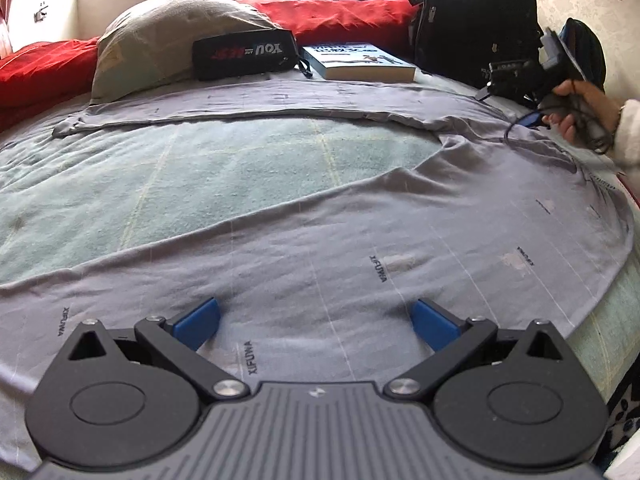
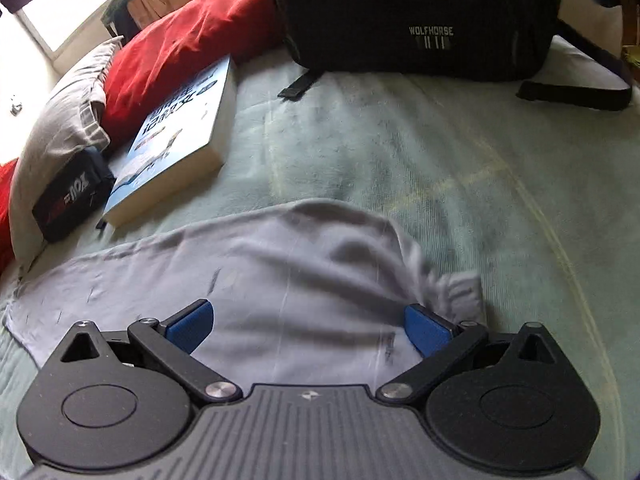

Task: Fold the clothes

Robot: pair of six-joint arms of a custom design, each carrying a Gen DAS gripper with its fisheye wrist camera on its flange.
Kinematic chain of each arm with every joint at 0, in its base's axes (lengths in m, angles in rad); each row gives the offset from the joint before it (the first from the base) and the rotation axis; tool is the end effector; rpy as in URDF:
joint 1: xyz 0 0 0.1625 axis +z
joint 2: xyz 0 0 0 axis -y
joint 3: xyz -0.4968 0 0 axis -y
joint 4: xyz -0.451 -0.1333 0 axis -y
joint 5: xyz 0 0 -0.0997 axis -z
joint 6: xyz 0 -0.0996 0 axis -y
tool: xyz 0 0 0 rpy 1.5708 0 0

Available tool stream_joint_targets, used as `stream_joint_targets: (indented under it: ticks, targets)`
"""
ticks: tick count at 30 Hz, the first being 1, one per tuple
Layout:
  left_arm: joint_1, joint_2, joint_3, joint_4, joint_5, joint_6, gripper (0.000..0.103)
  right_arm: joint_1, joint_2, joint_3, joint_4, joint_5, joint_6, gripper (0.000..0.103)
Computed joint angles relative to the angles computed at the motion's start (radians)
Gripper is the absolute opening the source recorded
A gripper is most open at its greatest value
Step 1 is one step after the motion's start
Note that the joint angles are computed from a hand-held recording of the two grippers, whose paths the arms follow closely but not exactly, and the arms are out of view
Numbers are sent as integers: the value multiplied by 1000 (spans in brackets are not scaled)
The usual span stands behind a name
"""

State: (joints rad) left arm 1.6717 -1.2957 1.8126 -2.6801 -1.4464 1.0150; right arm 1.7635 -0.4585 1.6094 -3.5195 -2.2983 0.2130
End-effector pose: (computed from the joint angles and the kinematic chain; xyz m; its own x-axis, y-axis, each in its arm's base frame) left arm 0.2119 -0.6469 0.3914 -0.5882 0.6120 -0.5286 0.7886 0.5789 -0.2072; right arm 0.2099 -0.7254 -0.0100 -0.8338 0.4617 0.3025 0.0435 0.6013 -0.7978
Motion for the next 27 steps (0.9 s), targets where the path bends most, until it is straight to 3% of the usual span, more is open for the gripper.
stream_joint_targets:
  ticks: [3,7,11,14,18,20,24,27]
  targets:
    - [-2,5,-3,-3,2,-4,102,0,39,-64,-54,-112,-103,103]
    - [-2,6,0,-10,2,4,102,-18,35,-72,-63,-114,-116,103]
    - [-2,5,4,-20,3,10,102,27,16,-48,-84,-153,-132,103]
    - [-1,4,10,-30,-1,14,102,54,-43,18,27,-57,-50,103]
    - [-2,-5,10,-16,0,18,102,41,-63,32,162,68,50,103]
    - [-5,-14,10,0,3,26,102,34,-32,2,179,38,46,103]
    - [-6,-25,7,23,3,46,102,16,15,-44,80,-18,-40,103]
    - [-5,-18,4,27,13,35,102,4,6,-46,84,8,1,103]
